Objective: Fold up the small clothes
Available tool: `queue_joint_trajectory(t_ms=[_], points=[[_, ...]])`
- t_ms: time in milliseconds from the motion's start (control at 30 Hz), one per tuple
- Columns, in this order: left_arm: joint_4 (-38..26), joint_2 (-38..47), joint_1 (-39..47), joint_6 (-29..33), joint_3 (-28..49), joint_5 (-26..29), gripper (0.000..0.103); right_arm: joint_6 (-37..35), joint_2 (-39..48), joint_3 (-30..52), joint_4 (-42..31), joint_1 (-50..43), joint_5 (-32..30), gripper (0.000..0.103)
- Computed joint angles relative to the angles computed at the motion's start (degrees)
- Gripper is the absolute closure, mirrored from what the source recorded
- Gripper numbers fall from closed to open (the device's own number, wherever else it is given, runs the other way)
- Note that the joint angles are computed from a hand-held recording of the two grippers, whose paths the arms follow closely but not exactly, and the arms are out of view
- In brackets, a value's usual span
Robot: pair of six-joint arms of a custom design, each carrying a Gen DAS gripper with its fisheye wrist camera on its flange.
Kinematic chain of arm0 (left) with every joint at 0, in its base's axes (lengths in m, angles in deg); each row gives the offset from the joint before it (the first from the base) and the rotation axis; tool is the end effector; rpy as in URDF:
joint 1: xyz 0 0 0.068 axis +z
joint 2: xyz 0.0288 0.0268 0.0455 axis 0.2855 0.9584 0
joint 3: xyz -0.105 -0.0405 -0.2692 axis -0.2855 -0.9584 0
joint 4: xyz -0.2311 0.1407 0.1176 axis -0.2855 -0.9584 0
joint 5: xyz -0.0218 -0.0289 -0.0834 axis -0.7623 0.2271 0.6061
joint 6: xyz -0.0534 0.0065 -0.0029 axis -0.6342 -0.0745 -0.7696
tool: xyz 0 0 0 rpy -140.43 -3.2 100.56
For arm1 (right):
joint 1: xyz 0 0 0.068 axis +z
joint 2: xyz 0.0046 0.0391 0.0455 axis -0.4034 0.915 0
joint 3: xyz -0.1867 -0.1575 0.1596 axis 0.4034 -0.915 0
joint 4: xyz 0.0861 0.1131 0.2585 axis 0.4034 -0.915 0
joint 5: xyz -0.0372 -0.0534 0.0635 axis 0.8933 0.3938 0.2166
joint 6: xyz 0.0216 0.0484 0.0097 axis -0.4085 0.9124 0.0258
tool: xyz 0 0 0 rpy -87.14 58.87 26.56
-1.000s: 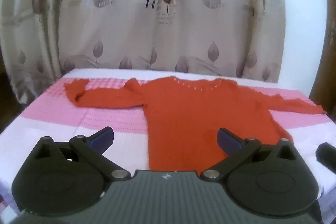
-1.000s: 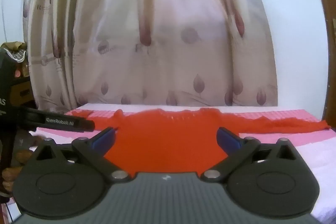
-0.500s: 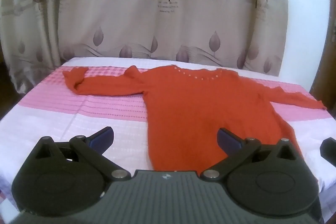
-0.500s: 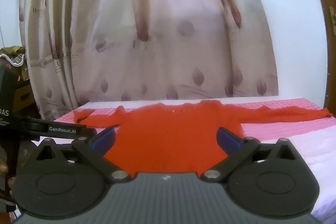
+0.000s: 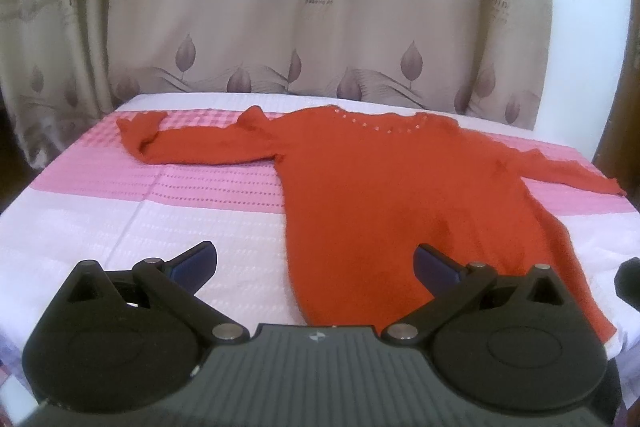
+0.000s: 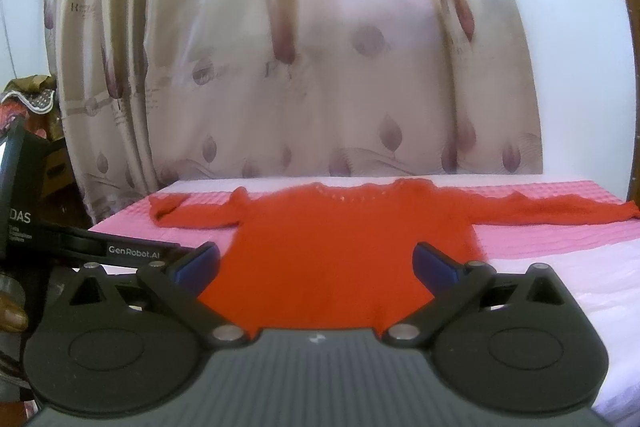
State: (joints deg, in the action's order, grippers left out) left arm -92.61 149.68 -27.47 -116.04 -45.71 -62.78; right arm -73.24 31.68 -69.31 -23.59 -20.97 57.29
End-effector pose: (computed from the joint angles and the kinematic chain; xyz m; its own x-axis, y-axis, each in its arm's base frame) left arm 0.1893 -0.1462 0.1277 -0.5056 -0.2155 -0.8354 -0.3450 0.9380 -0.0332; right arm 0.2301 0.0298 0.1618 -0.3585 -0.0450 -0.9324 -0.5331 0.8298 0.1650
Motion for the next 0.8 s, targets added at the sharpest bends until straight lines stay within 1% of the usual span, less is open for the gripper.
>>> queue_joint_trajectory(t_ms=[333,800], points=[[-0.74,-0.41,0.33,0.42,-0.46,-0.08,0.000,-0.99,1.21,1.91,-2.48,-0.53,-1.70,0.000],[-1.82,0.15,1.55,0.61,-0.53,0.30,0.000,-1.76,3.72,2.18,-1.55,-0.68,-3.26,0.000]])
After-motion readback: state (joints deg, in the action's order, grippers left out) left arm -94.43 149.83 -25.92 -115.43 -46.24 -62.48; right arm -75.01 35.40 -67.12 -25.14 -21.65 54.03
